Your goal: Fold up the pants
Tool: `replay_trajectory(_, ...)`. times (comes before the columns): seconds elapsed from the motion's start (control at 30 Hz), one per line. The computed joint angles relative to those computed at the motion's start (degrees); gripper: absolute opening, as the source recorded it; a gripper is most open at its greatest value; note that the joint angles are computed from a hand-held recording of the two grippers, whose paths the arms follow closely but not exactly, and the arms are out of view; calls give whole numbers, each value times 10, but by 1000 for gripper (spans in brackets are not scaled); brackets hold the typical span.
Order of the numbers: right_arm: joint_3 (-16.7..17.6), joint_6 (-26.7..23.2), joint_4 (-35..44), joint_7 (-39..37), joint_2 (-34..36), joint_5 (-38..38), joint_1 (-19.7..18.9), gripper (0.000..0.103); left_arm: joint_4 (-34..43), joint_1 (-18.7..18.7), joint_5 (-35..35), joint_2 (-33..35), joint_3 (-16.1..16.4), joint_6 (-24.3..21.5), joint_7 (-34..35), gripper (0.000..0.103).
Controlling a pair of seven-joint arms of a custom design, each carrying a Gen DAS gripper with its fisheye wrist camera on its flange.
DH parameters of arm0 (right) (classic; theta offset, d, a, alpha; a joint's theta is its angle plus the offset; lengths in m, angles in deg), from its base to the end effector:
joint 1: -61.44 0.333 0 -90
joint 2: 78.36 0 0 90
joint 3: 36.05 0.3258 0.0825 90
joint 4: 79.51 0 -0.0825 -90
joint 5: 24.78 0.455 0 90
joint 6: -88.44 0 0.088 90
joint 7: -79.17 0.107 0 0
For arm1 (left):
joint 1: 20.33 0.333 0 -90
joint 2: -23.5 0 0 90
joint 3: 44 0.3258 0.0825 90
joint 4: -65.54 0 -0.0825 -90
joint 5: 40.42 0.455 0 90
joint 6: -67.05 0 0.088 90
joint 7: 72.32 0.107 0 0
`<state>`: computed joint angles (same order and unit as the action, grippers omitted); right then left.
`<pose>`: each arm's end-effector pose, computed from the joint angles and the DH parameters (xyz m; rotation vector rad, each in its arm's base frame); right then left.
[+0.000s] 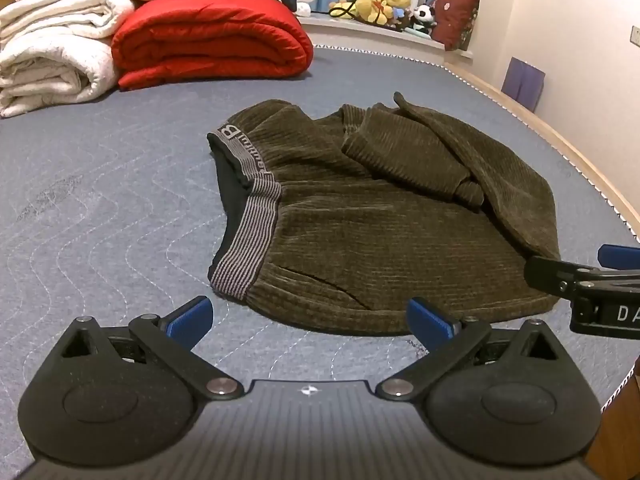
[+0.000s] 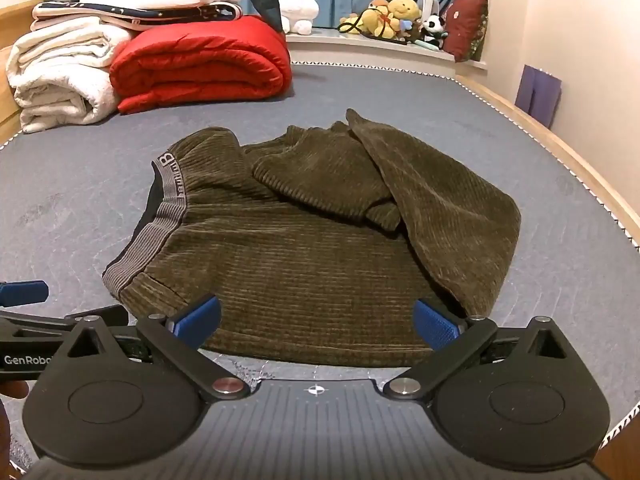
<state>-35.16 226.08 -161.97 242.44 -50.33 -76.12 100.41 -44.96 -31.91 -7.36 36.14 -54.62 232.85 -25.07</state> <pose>0.6261 0.5125 0.4473 -1.6853 1.7664 -0.8211 0.6475 -0.2915 0.4299 -1.6851 1.9147 -0.8675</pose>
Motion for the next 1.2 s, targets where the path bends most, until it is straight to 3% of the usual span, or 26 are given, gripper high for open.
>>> replay_trajectory(1.2,0,-3,3,-4,2,1,2,102,-1,1,-6,0,-1,-5,4,103)
